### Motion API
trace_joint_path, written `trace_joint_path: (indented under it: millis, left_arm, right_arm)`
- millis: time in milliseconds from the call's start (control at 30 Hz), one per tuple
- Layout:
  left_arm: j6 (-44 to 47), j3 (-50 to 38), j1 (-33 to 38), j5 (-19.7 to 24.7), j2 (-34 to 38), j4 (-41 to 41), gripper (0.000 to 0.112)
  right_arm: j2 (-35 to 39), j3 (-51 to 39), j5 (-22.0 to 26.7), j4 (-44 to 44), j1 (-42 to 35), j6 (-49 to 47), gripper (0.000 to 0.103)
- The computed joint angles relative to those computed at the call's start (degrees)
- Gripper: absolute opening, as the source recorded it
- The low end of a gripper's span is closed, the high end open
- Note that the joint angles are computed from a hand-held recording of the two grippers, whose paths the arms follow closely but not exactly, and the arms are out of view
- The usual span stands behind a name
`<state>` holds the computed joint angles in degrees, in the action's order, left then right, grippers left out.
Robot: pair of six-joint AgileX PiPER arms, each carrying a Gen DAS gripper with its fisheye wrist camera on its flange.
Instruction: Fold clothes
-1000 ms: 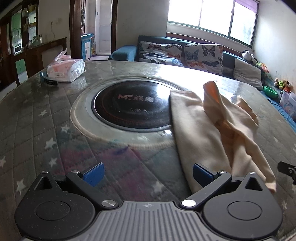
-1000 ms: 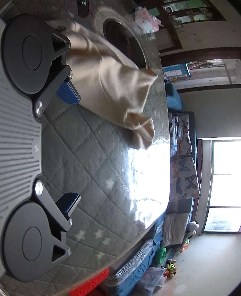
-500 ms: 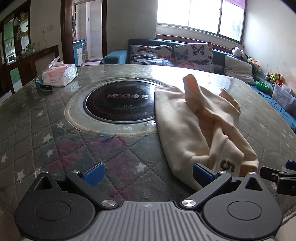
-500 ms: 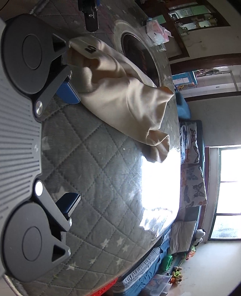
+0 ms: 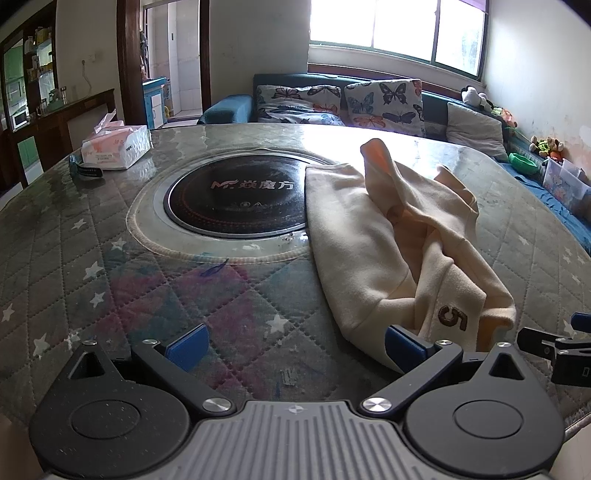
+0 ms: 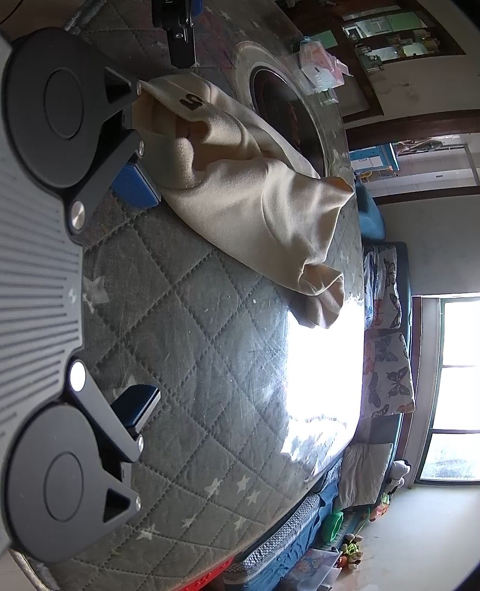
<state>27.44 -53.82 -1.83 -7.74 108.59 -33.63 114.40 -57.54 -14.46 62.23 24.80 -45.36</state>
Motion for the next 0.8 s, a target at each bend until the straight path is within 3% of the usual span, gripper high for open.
trace_joint_path:
  millis: [800]
  left_arm:
    - [7.1,-1.4,-1.4,1.5,0.5,-5.1,0.103]
  right_arm:
    - [-0.1,-1.6,2.2,2.0,0.3,-4.2,0.103]
